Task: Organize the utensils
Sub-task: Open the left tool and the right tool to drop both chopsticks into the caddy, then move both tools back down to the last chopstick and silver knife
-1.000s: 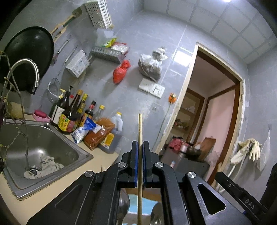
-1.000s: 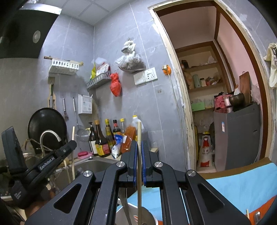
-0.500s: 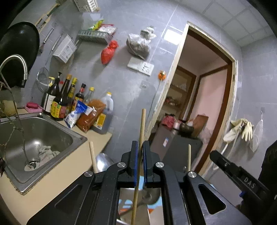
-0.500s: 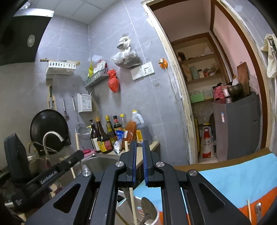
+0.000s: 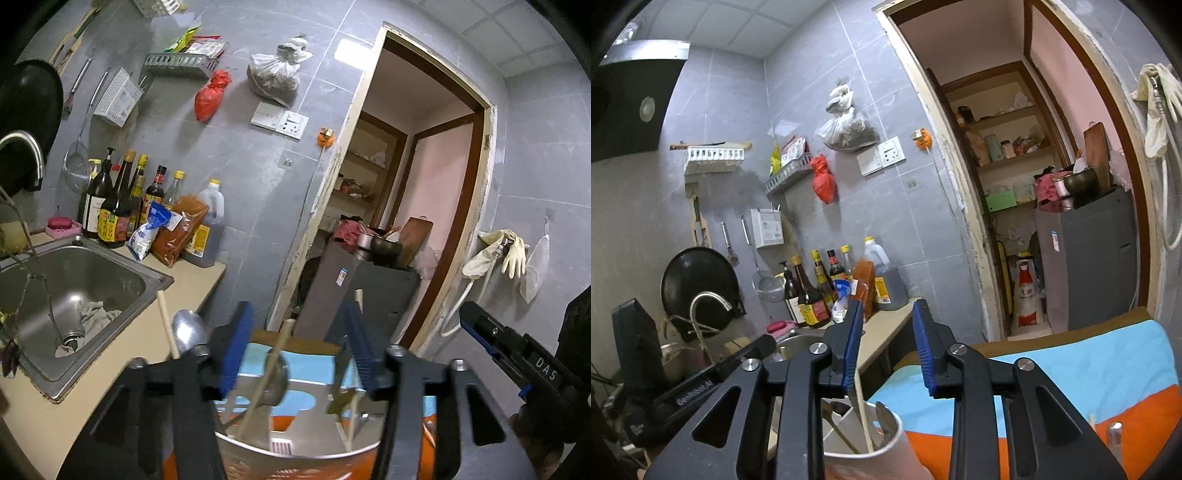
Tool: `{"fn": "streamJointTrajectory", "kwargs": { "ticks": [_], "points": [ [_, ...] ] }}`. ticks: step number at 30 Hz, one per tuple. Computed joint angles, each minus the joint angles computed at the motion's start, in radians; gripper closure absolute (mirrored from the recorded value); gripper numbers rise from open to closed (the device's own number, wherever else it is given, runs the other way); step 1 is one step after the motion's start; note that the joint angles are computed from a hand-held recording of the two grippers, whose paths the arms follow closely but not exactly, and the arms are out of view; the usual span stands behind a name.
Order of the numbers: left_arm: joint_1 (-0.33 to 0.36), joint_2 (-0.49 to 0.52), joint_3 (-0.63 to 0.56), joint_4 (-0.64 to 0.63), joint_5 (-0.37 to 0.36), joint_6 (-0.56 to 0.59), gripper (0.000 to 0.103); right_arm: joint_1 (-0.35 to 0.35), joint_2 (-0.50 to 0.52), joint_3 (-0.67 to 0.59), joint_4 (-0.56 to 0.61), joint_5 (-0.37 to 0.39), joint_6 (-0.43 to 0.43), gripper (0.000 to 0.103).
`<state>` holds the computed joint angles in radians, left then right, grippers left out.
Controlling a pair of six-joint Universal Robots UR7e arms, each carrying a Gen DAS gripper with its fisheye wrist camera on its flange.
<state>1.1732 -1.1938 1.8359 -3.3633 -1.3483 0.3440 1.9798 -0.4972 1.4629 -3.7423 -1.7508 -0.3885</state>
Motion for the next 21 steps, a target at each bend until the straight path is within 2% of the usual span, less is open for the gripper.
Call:
{"fn": "streamJointTrajectory", "kwargs": {
  "ticks": [1, 2, 5, 10, 16, 21],
  "points": [
    [-0.014, -0.006, 0.007, 0.000, 0.015, 0.002, 0.049, 0.000, -0.016, 0.016, 0.001, -0.010, 0.002, 0.068],
    [-0.029, -0.011, 0.015, -0.002, 0.034, 0.006, 0.045, -0.001, -0.029, 0.031, -0.001, -0.013, 0.007, 0.057],
    [-0.068, -0.022, 0.034, -0.004, 0.075, 0.009, 0.026, -0.007, -0.075, 0.079, -0.002, -0.020, 0.022, 0.041],
    [-0.130, -0.026, 0.055, 0.008, 0.140, 0.016, 0.009, -0.015, -0.168, 0.167, 0.005, -0.050, 0.013, 0.024],
    [-0.208, -0.004, 0.092, -0.044, 0.238, 0.032, 0.004, -0.036, -0.268, 0.271, -0.009, -0.089, -0.016, 0.000],
    [-0.252, 0.018, 0.126, -0.060, 0.260, 0.041, 0.004, -0.062, -0.333, 0.342, -0.020, -0.128, -0.034, 0.000]
  ]
}}
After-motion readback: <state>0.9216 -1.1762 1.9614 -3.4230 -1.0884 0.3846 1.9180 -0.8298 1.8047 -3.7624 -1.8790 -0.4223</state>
